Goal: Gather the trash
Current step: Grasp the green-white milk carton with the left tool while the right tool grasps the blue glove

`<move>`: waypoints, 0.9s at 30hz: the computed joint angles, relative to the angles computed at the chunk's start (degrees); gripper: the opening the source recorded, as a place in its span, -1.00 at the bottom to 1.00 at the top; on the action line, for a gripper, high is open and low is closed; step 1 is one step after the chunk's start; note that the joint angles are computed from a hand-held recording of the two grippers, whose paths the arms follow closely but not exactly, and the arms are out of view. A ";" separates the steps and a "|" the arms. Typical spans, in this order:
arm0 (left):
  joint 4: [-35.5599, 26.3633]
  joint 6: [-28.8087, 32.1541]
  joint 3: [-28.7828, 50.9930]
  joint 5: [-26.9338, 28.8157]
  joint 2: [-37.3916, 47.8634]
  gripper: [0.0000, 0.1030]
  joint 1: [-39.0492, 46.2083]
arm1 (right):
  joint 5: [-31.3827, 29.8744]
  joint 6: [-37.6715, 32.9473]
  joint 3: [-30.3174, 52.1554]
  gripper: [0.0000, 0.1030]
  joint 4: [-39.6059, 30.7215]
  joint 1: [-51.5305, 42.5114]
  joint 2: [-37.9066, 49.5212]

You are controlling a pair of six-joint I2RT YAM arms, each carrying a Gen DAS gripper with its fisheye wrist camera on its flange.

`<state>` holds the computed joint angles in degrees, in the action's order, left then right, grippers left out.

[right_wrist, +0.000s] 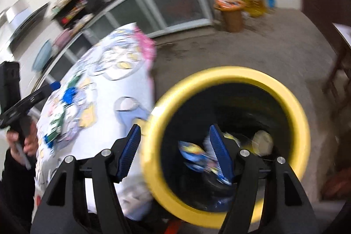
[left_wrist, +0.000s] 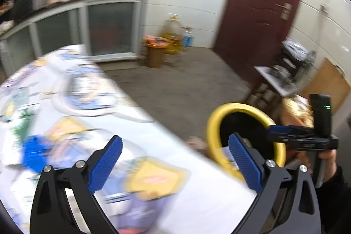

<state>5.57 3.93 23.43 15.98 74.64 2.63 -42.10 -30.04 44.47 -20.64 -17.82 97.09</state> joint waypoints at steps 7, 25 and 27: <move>-12.06 20.22 9.04 8.43 2.82 0.84 36.39 | 0.68 15.03 -0.48 0.25 8.92 26.85 -2.66; -12.26 18.60 39.30 -3.10 38.91 0.85 35.54 | 15.79 30.81 32.79 0.45 8.57 64.29 22.29; -11.68 18.20 40.33 -4.77 40.21 0.85 34.71 | 16.89 31.33 34.92 0.45 8.17 64.78 23.95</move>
<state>-6.12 22.13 63.76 11.21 114.85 37.35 -25.21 1.29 79.39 -12.48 46.96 121.04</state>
